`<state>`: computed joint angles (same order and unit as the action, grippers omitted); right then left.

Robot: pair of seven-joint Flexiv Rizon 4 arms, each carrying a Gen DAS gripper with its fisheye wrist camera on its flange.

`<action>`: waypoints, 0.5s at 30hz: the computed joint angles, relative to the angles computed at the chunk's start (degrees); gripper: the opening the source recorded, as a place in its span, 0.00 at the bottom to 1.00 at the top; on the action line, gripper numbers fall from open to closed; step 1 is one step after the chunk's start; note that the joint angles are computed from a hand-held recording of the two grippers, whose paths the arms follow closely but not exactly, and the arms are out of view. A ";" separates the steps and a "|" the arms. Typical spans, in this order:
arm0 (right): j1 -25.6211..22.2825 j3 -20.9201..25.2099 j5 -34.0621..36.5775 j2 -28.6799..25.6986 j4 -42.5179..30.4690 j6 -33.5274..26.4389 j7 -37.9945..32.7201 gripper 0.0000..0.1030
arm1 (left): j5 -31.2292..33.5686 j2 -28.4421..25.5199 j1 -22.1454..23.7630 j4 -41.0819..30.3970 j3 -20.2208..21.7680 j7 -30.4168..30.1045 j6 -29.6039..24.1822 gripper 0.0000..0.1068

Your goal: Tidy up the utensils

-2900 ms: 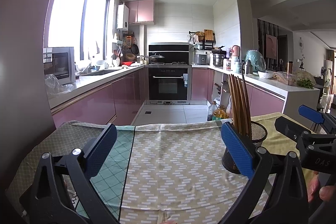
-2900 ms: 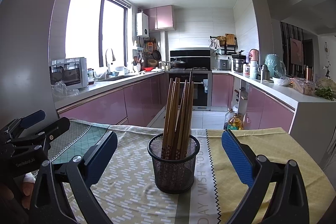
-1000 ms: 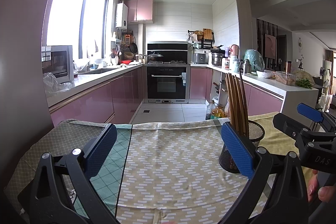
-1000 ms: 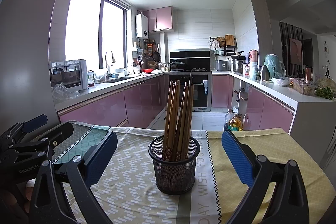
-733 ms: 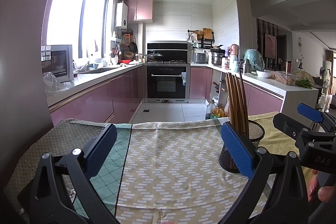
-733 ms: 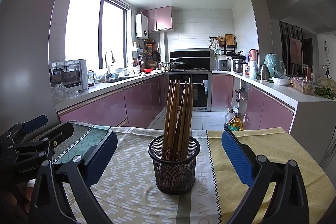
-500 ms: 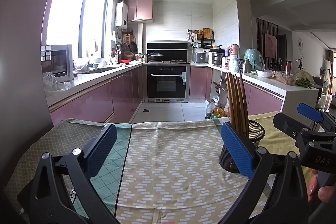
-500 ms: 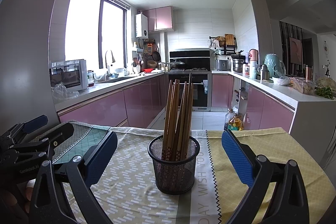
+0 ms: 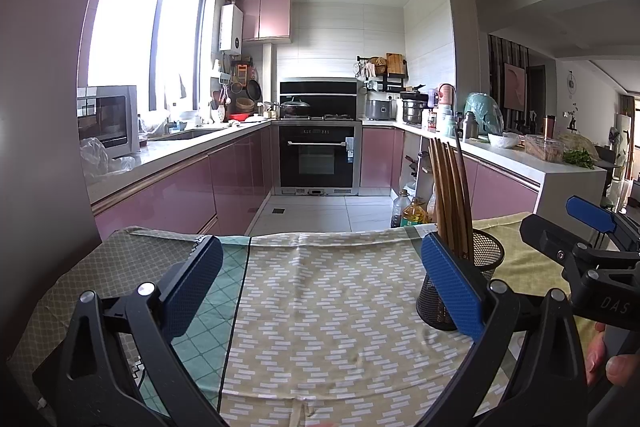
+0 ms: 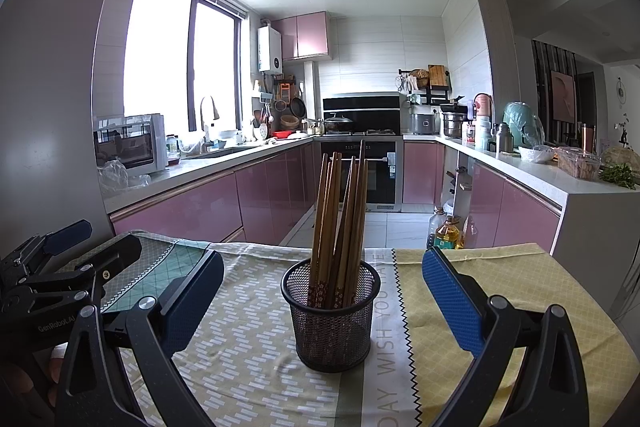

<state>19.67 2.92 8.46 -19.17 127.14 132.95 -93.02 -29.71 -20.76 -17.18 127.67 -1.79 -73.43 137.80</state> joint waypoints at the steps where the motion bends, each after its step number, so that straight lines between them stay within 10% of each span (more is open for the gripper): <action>1: -0.10 0.03 -0.12 -0.07 -0.05 0.02 0.08 0.93 | 0.02 0.01 -0.01 0.02 -0.01 -0.03 -0.03 0.91; 15: -0.07 0.02 -0.07 -0.07 -0.15 -0.13 0.11 0.93 | -0.08 -0.08 -0.08 -0.10 0.05 0.00 -0.10 0.91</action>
